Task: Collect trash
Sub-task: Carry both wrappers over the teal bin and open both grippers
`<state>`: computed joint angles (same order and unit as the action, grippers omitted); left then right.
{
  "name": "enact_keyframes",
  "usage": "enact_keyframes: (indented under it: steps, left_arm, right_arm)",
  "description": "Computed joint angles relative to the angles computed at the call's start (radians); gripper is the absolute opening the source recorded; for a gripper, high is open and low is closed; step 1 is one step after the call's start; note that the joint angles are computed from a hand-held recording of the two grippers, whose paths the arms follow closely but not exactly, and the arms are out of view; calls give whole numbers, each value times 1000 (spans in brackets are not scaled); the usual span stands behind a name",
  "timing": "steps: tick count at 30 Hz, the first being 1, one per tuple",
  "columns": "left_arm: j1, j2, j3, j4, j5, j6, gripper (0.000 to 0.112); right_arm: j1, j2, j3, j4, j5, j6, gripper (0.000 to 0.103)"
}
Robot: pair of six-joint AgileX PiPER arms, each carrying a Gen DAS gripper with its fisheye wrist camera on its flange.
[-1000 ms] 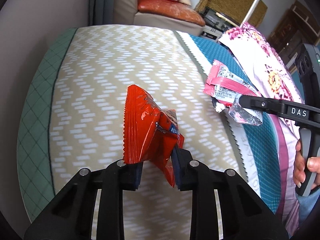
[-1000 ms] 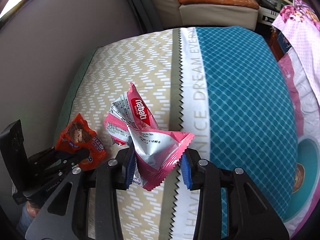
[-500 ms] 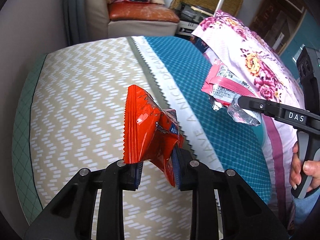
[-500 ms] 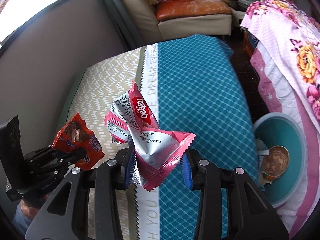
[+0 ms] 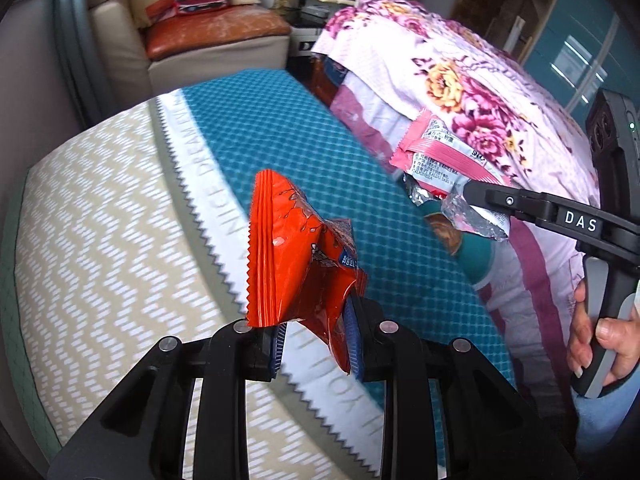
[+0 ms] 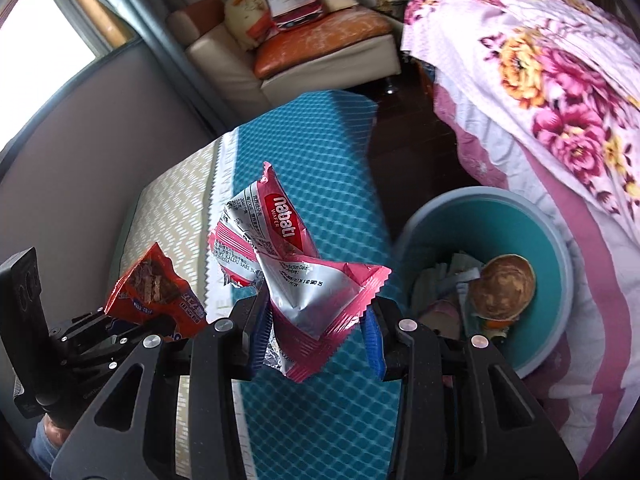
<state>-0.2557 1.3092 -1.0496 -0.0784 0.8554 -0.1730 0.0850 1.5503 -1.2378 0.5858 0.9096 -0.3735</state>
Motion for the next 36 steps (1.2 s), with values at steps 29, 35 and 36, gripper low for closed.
enact_keyframes:
  steps: [29,35,36]
  left_arm:
    - [-349,669,-670,25,91,-88,32]
    - [-362,681,-688,73,80,-119,70]
    - [-362,678,-684,83,77,-128,72]
  right_arm:
    - [-473,175,-81,44,38,-162,40]
    - [-473,195,-95,32,31,-150,41]
    - [-469,198,-97,29,31,-146,41]
